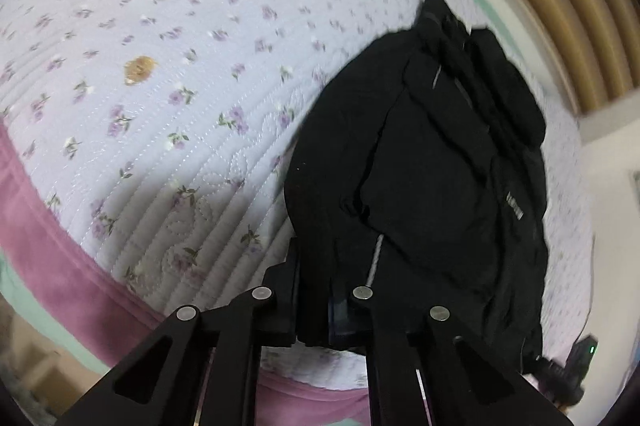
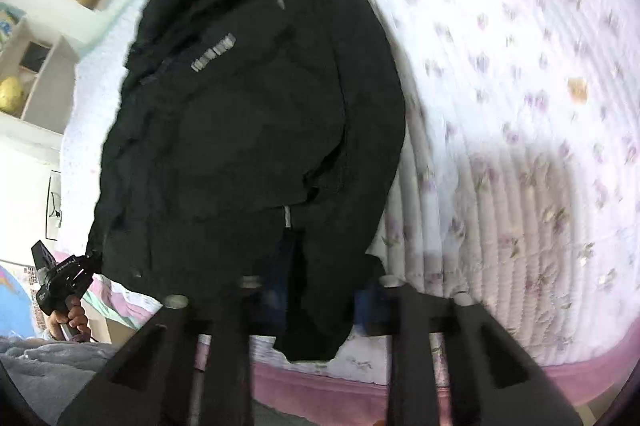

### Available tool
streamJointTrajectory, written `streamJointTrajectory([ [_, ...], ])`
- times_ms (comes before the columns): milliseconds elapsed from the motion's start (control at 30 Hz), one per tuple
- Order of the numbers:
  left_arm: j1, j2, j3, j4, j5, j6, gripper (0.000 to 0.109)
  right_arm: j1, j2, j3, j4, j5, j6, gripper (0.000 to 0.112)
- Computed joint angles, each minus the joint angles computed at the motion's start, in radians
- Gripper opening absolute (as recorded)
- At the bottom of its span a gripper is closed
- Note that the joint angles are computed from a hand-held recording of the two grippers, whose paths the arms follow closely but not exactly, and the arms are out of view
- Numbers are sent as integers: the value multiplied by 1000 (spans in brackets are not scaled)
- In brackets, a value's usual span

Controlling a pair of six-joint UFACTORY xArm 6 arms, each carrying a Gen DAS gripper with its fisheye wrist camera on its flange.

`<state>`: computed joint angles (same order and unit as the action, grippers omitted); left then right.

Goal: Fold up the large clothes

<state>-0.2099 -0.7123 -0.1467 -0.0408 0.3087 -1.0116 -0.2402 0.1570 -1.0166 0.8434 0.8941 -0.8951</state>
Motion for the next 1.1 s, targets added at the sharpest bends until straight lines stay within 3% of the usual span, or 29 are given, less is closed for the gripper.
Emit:
streamJointTrajectory([
  [133,19,-36,3,-4,-30,-43,7,19,-81,26,40,-29,-68,16],
  [267,42,-28,-71,118,-41,-99,7,42,-126,12,90,-65,-113,13],
  [500,117,137,-311,278,-119,-79,7,89,-85,-183,197,-123,-142,12],
  [600,148,241,-447,320,-107,-33,7,104,-31,-309,217,-143,-104,12],
  [733,183,356,-615,488,-106,-104,7,139,80,-523,207,-186,37,12],
  [833,200,453,-763,606,-83,-115,7,161,177,-690,196,-210,68,12],
  [967,209,643,-994,720,-20,-132,7,208,365,-974,104,-247,154,12],
  [1100,221,828,-1192,741,13,-119,7,233,571,-1270,-55,-237,328,12],
])
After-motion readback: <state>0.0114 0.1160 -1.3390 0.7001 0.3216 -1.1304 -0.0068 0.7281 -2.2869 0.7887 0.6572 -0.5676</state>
